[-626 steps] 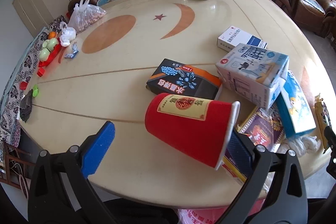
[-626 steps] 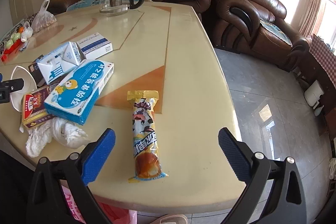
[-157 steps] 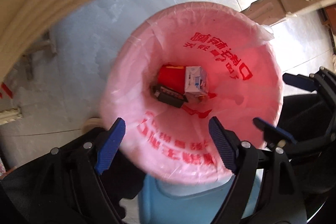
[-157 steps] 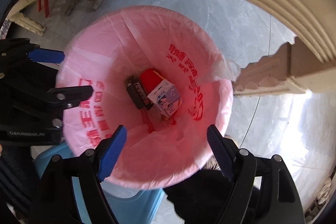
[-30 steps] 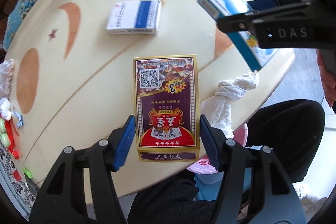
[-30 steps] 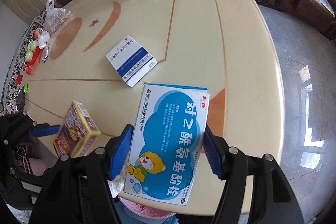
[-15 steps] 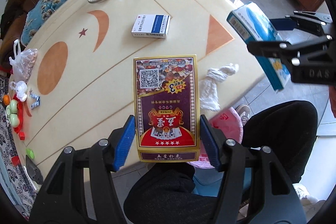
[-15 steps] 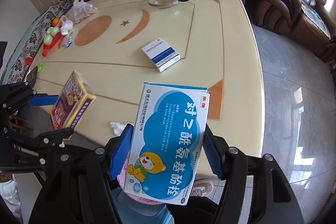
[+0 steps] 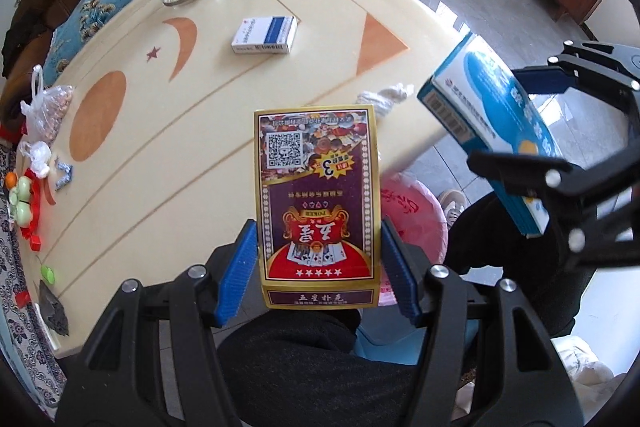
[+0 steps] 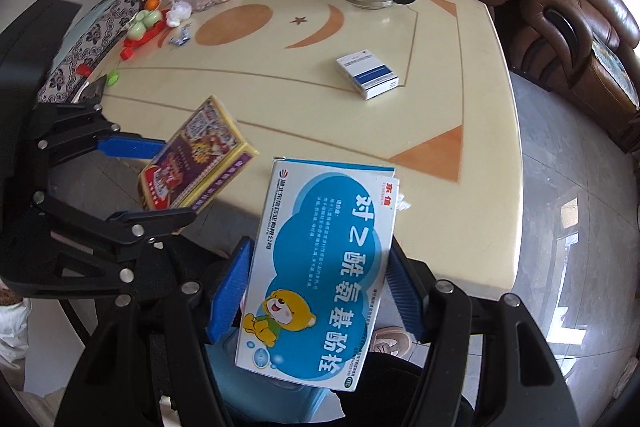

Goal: Collect trash
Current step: 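Carry the medicine box and playing-card box in both tools over the pink bin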

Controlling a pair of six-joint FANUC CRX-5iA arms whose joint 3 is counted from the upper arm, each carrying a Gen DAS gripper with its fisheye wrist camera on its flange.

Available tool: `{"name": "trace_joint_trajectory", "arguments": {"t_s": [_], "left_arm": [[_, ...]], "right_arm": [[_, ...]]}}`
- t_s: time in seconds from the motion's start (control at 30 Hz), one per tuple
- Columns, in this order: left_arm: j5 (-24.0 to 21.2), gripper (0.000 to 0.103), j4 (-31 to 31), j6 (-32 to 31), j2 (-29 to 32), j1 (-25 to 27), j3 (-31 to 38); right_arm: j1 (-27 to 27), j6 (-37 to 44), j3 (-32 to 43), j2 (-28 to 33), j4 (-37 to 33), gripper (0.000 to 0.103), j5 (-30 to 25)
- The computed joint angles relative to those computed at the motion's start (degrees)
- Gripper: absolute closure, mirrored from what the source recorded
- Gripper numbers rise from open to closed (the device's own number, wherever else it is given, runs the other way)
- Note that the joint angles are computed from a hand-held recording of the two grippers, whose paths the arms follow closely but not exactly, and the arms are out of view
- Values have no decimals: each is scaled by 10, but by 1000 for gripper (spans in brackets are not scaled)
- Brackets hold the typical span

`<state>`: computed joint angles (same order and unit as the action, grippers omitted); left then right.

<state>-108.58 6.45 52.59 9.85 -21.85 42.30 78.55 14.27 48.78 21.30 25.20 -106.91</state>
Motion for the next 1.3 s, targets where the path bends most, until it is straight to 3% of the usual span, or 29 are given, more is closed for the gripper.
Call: {"name": "trace_joint_trajectory", "arguments": {"t_s": [0.57,1.3], "left_arm": [[35,43,-1,-17,-69,19,-139],[91,43,-4,-5,-110,2,-289]], "right_arm": [[30,-21,-38,0,-43,40,30],[17,-60,-179,-53,-99,40,117]]}}
